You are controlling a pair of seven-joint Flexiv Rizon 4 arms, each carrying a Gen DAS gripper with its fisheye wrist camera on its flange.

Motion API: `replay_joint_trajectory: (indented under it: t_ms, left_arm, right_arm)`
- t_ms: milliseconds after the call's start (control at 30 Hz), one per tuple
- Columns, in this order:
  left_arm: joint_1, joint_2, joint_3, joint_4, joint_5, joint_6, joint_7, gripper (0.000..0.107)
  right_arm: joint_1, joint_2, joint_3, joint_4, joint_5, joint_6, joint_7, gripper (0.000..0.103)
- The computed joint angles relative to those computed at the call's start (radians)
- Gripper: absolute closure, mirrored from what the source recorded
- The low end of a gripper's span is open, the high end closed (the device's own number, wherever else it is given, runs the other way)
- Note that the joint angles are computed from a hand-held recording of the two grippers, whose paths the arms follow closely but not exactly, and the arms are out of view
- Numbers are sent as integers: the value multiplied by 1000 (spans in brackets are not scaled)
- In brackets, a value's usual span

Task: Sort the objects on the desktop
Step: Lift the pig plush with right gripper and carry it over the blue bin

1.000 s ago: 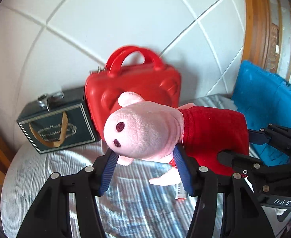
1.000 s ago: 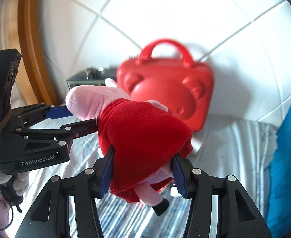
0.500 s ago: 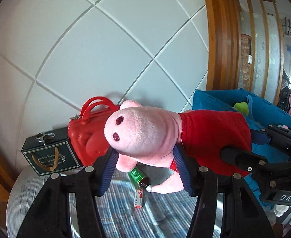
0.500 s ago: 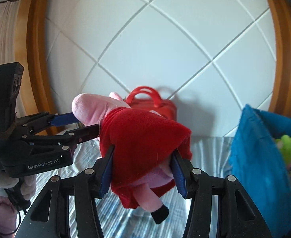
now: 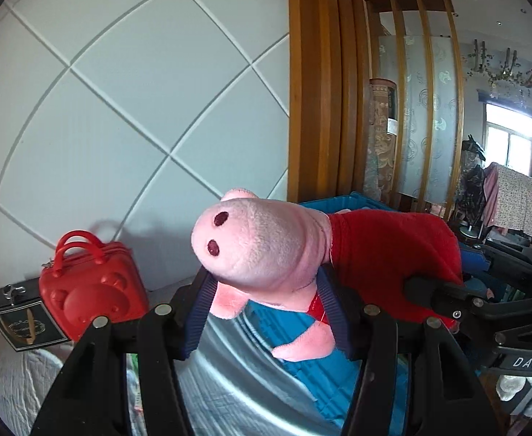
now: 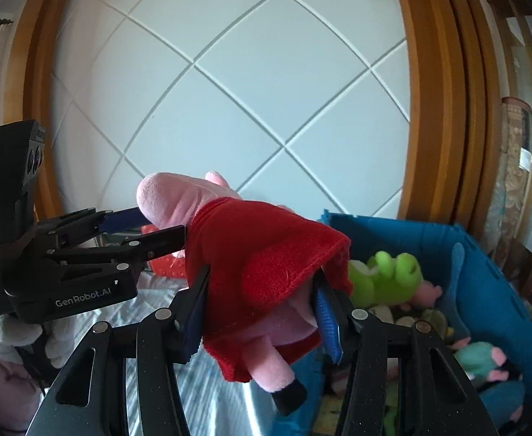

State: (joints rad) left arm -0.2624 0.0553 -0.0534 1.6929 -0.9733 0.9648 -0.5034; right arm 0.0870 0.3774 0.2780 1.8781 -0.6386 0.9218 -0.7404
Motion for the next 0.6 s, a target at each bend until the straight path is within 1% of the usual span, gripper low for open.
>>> replay_joint_trajectory:
  t_ms: [67,167,233,300,433,500,600]
  left_arm:
    - [-25,-12,-37,-11,56,27,-68,50]
    - [-63,-50,-84,-56,171,63,-196,50]
    - [-85,-83,-108,-94,267,74,-295,50]
    - [-106,-124,-127,-144,389,64,-412,50]
    - [-142,-205,-142,-248,585,-5,-588,50]
    - [-164,-257,-141,-322,686,-75,-663,50]
    - [-193,-326,-136,-423,779,-203,-739,50]
  right_arm:
    - [10,34,-51,11,67,-12,-77,52]
    - [11,79,-115,19,173,-37,-204,52]
    - [7,107,-150,26,239,-62,-290,52]
    - [6,120,-192,27,303,-86,-380,52]
    - [-4,123,-263,13,413,-131,-525,52]
    - [-15,111,-295,1,463,-162,-579,52]
    - [-39,78,-332,-19,525,-228,-639,51]
